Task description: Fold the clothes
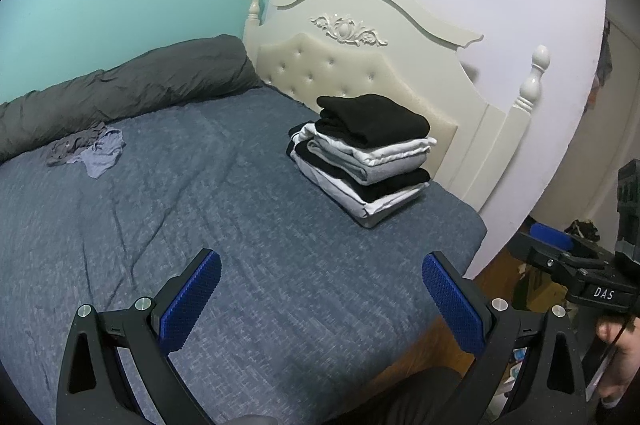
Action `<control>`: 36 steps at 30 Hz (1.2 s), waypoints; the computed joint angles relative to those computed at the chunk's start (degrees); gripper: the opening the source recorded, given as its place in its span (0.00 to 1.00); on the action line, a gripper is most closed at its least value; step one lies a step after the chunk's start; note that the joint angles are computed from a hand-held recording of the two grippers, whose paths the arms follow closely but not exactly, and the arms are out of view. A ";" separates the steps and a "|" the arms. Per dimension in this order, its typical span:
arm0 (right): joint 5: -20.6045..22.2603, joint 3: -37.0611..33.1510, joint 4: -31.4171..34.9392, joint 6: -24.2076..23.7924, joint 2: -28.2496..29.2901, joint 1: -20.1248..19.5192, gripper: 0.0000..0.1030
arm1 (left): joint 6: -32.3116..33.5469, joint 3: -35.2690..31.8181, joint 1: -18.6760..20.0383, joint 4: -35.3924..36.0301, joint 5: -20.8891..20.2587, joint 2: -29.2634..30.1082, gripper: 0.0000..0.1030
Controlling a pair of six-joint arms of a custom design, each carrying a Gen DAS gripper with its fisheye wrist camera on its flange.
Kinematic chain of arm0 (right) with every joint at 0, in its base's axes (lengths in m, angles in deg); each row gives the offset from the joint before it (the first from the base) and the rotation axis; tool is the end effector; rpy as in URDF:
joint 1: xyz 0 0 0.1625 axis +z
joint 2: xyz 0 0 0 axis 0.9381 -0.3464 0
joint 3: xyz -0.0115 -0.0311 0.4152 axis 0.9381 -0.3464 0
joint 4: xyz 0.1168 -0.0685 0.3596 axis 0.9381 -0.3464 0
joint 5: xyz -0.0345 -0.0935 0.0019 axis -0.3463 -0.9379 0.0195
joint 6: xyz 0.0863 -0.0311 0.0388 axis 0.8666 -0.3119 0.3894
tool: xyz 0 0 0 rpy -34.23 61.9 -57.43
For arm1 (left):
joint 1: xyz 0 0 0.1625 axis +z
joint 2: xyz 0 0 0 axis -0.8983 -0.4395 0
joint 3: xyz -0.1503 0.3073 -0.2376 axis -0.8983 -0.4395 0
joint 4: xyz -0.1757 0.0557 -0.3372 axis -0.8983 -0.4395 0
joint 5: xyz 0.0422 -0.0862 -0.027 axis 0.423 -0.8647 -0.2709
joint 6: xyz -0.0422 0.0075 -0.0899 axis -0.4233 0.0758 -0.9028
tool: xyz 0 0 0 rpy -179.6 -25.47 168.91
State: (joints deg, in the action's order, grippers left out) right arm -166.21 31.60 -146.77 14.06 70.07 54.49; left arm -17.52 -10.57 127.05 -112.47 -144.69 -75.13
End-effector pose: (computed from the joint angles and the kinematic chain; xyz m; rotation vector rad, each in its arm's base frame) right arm 0.5285 -0.6819 0.2076 0.2239 -2.2242 1.2042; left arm -0.2197 -0.7851 0.5095 1.0577 2.5753 -0.8611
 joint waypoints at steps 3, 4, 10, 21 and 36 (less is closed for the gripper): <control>-0.02 1.09 -0.33 0.13 -0.30 0.12 0.96 | -0.02 1.68 0.12 -0.93 0.09 -0.97 1.00; -0.06 1.41 -0.42 0.15 -0.40 0.15 0.96 | 0.13 2.49 0.15 -1.43 0.04 -1.42 1.00; -0.18 3.54 -0.95 1.46 -1.10 0.27 0.97 | 0.30 5.48 0.25 -3.03 0.29 -3.06 1.00; -0.70 4.52 -2.42 0.46 -1.19 0.39 0.97 | 1.89 9.49 0.22 -5.60 0.62 -5.01 1.00; -1.11 4.95 -4.53 -1.48 -1.14 0.76 0.97 | 2.99 14.74 0.06 -10.48 0.70 -7.89 1.00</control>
